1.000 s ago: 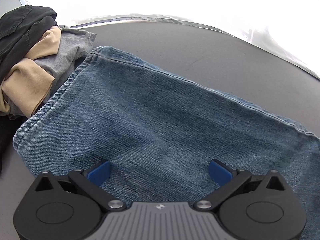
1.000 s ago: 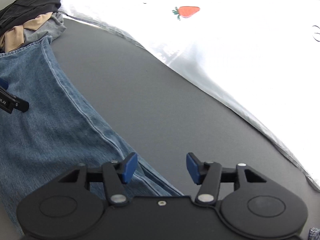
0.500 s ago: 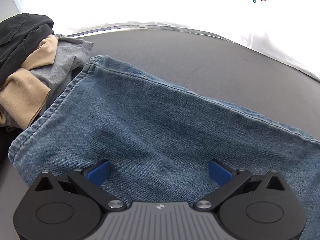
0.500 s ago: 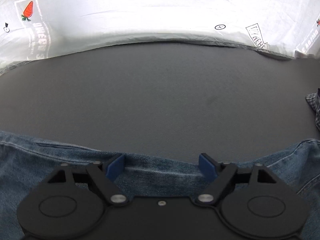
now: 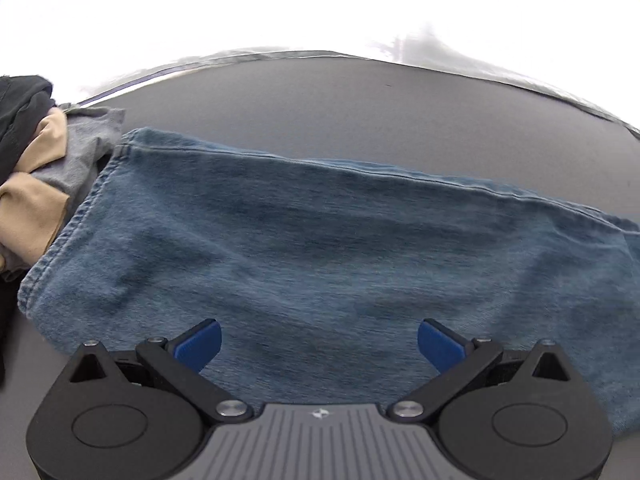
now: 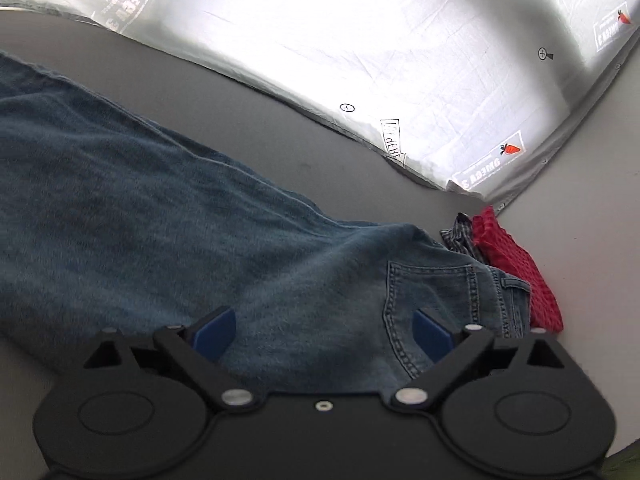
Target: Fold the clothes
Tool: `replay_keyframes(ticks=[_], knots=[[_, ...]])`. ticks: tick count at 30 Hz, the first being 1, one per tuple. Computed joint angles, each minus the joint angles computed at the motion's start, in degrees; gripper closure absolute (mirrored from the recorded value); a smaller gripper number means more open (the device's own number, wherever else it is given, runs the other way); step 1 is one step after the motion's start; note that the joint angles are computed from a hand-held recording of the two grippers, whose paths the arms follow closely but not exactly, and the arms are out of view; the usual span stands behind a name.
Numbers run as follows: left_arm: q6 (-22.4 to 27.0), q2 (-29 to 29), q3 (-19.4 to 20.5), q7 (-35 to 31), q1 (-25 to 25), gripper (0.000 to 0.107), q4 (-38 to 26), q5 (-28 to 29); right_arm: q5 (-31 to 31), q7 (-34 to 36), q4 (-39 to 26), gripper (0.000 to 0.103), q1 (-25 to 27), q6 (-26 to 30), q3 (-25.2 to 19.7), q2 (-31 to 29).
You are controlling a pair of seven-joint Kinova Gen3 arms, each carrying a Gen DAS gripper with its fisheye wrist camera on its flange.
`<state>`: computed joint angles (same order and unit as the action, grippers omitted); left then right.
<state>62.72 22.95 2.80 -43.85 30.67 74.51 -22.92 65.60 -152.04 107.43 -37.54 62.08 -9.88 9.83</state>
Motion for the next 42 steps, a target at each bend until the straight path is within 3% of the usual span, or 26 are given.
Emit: replay_keyframes(ticks=[3,7,10,17,24,31,36,42], knots=[[0.1,3.6,1.9,-3.4,0.8,0.005,-4.4,1.9,1.7,1.1,4.6,0.004,0.4,2.3,-3.6,-2.3],[0.9,8.0,0.8,-4.8,4.0,0.005,-9.0,2.1,0.6,2.5,6.9,0.003,-1.3,4.3,-2.9,-4.2],[1.7,9.6,0.0,-4.7,4.6,0.005,-11.2,3.1,-1.0,1.3,6.4,0.003,-0.5,6.0,-2.6,-2.2],[5.7,11.2,-0.1,-9.1,3.5,0.005,-15.3,6.5,2.5,-4.5,6.7,0.002,-0.9,7.1,-1.3,1.0],[2.5,9.8,-1.2,-7.4,5.2,0.005,-12.0,5.4,9.2,-7.7,6.1,0.001,-0.9,4.6,-0.2,1.5],[-2.3,7.1,-1.5,-3.3,6.8,0.005,-6.0,2.4,7.8,-12.7,4.6,0.001,4.5,-4.1,1.2,-1.3],[-2.0,7.2,-0.9,-2.9,6.6,0.005,-6.1,2.1,7.9,-13.9,4.9,0.001,5.2,-4.4,1.2,-1.5],[-4.0,6.7,-1.0,-2.9,6.0,0.005,-4.7,1.3,9.0,-20.8,2.5,0.001,5.0,-0.2,2.2,-0.4]])
